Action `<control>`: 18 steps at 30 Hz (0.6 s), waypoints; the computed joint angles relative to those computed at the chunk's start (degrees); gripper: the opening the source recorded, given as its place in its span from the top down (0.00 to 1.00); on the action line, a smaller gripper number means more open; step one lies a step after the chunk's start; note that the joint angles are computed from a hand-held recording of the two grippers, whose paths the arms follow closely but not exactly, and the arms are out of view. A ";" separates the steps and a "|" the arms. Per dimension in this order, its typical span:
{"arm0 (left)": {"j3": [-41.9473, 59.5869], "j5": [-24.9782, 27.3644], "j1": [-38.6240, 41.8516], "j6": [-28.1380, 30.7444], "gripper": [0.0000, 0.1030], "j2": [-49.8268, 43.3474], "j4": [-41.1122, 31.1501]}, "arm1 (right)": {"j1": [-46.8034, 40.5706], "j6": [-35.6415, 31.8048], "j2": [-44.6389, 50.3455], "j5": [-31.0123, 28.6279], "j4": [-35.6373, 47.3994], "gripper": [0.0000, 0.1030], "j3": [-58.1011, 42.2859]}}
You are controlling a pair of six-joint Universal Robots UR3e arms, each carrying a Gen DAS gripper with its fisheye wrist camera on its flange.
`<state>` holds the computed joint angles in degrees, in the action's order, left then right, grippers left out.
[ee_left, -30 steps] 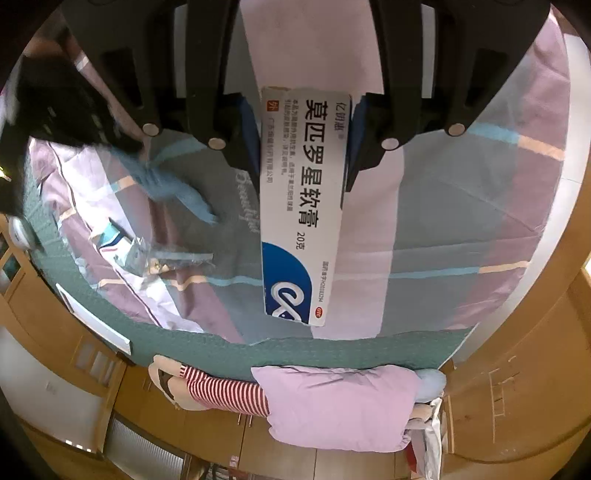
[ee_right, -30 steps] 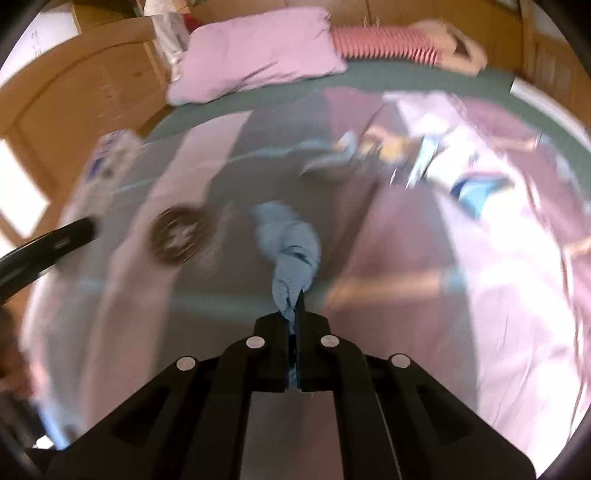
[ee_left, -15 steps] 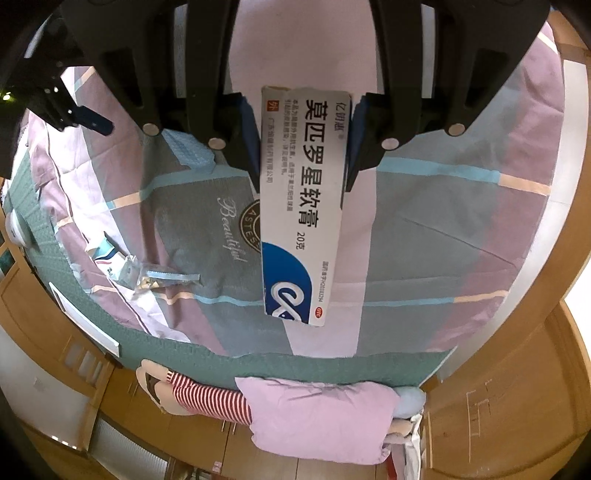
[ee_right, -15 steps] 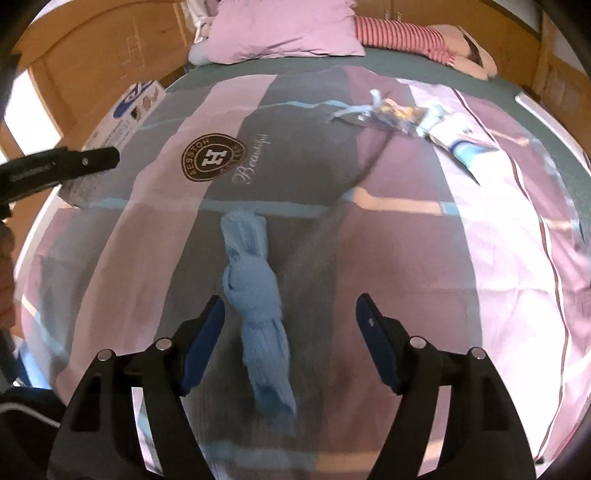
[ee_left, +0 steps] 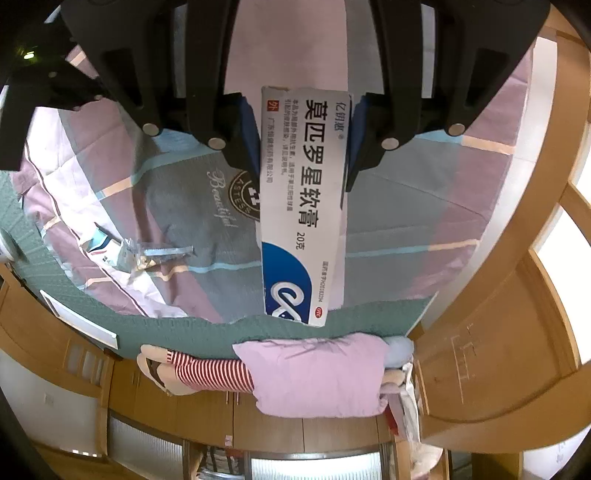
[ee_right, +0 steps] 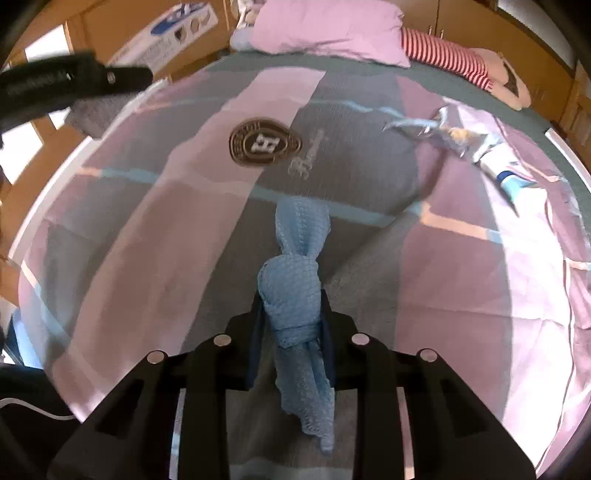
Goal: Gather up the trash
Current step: 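Lift the ointment box with the left tool while the right tool grasps the blue cloth, then carry the box and cloth over the wastebasket and open both tools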
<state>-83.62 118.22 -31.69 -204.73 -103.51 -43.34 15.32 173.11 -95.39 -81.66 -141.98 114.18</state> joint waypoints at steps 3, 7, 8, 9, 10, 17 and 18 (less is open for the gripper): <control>0.75 3.26 -1.69 0.45 0.60 0.07 -0.17 | -0.47 0.73 -4.76 0.34 0.22 0.73 0.87; -0.07 6.29 -4.26 -0.17 0.60 1.84 0.48 | -2.39 1.56 -13.32 3.71 2.96 0.73 1.64; -0.44 7.67 -5.35 -0.84 0.60 2.54 0.08 | -2.75 1.69 -15.73 4.68 3.94 0.73 1.71; -0.68 9.05 -6.40 -1.67 0.60 3.15 -0.63 | -2.96 1.87 -18.40 5.51 4.96 0.73 1.72; -0.85 10.80 -7.85 -3.14 0.60 3.96 -1.88 | -3.02 2.07 -20.40 6.11 5.78 0.73 1.71; 2.53 22.88 -21.12 -20.54 0.60 8.83 -19.87 | -8.24 0.92 -39.46 12.90 20.23 0.73 -0.54; 4.28 23.63 -23.39 -23.66 0.60 9.12 -23.88 | -12.51 -1.24 -44.50 15.96 26.17 0.73 -1.94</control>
